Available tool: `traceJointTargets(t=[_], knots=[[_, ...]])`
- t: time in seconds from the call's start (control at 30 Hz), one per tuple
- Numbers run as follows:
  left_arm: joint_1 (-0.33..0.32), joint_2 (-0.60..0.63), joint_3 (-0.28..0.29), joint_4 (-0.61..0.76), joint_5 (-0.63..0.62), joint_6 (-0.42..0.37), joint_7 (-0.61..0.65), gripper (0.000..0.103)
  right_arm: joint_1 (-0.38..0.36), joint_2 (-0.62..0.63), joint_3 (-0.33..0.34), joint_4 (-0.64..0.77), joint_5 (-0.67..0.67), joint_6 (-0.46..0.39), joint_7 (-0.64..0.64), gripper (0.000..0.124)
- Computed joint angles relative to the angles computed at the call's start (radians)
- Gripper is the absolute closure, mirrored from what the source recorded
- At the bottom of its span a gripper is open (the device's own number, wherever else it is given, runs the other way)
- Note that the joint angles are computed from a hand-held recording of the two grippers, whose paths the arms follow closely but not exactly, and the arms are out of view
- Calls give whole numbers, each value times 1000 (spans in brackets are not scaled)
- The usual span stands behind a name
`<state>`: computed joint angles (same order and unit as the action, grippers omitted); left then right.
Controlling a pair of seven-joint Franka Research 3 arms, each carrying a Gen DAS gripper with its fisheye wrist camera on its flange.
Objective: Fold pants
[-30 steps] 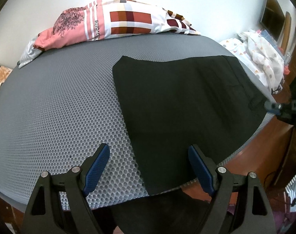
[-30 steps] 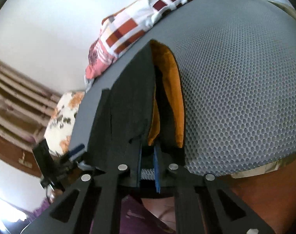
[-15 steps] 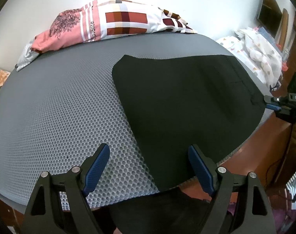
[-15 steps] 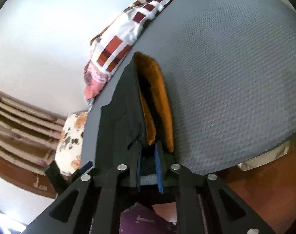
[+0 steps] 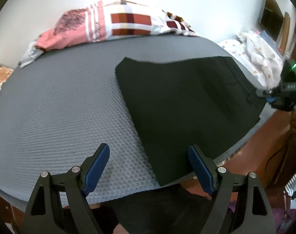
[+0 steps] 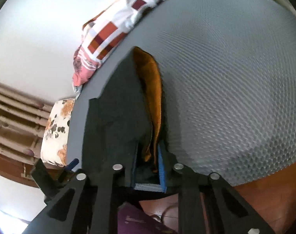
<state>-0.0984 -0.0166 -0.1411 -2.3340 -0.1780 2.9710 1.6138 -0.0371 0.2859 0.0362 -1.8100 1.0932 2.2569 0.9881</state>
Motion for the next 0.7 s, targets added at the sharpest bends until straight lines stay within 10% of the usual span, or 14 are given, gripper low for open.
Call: traceJointTargets(t=[0.17, 0.3, 0.53, 0.7], knots=[[14, -58, 27, -53, 33, 69, -72, 20, -46, 30, 74, 102, 315, -213, -63, 109], [-12, -78, 68, -57, -25, 57, -43, 20, -28, -34, 51, 19, 459, -155, -151, 112], [-27, -20, 51, -9, -67, 25, 0, 18, -28, 21, -14, -102, 284, -42, 9, 112], [7, -4, 8, 12, 200, 14, -157, 18, -29, 8, -5, -100, 253, -37, -14, 112]])
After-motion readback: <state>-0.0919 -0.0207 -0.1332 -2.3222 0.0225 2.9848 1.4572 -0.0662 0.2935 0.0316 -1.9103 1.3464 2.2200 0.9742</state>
